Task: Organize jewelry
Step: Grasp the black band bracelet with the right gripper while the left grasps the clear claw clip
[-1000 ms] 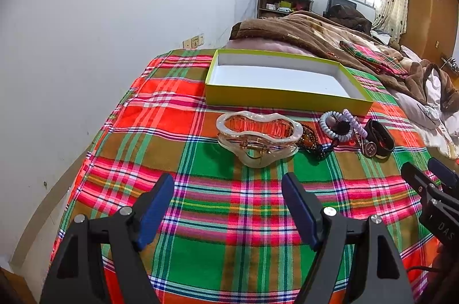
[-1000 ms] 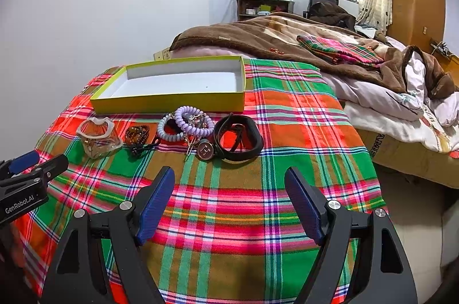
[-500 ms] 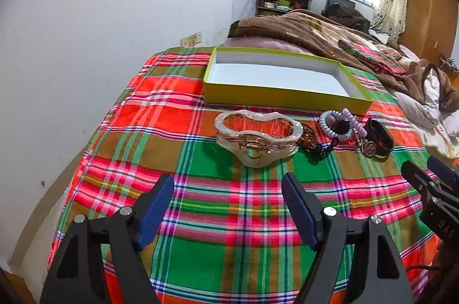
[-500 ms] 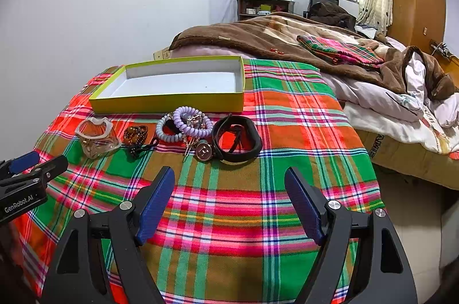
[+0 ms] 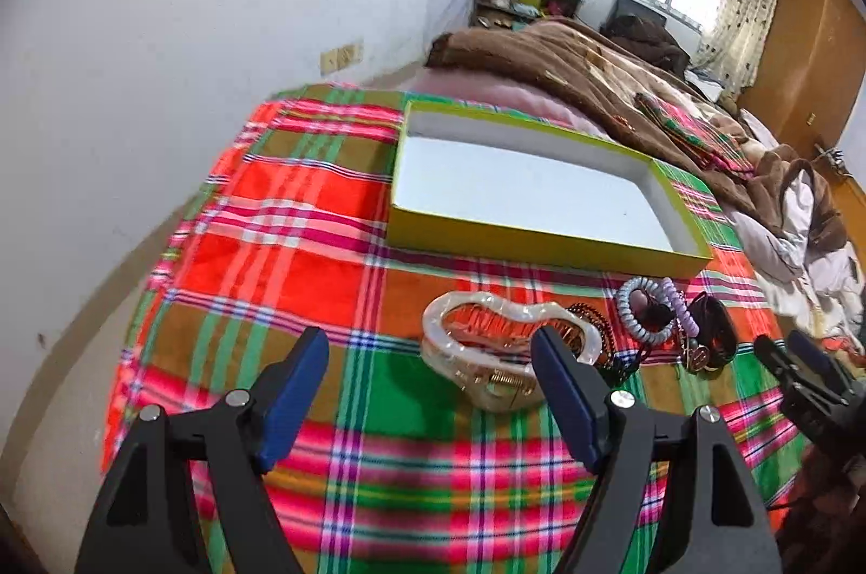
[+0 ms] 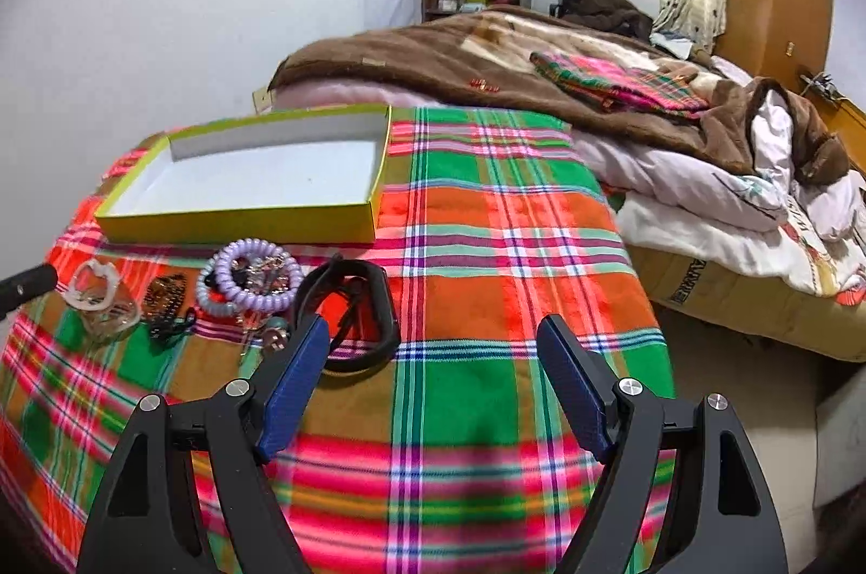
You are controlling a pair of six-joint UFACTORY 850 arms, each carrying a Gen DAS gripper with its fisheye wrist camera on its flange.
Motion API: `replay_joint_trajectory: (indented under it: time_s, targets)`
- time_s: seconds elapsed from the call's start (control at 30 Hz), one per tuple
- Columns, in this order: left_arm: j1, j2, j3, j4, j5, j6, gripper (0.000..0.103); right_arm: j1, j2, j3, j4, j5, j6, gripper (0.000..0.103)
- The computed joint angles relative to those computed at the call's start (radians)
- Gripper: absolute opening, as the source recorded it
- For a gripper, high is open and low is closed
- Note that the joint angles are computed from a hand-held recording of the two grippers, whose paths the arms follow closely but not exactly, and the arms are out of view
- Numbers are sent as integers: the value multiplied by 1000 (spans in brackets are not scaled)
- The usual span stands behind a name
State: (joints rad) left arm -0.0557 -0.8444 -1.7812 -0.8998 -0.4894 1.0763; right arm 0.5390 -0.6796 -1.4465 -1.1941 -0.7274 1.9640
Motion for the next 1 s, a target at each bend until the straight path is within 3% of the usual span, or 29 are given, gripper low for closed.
replay_joint_trajectory:
  time_s: [0.3,0.47,0.87,1.0]
  targets:
    - [-14,-89,-133,188,-63,-150,79,-39,-34,-40,39,77,-101,75]
    - [-22,-111,-170,214,-108,-140,79,-54,-49,-59,89,109,-160,57]
    - [-36,-133,-206,253,-165,-112,73,-61,-56,-65,121,140,-208,36]
    - [-35,-132,-206,239,-176,-98,63,-58,-59,-71,116,139,-208,24]
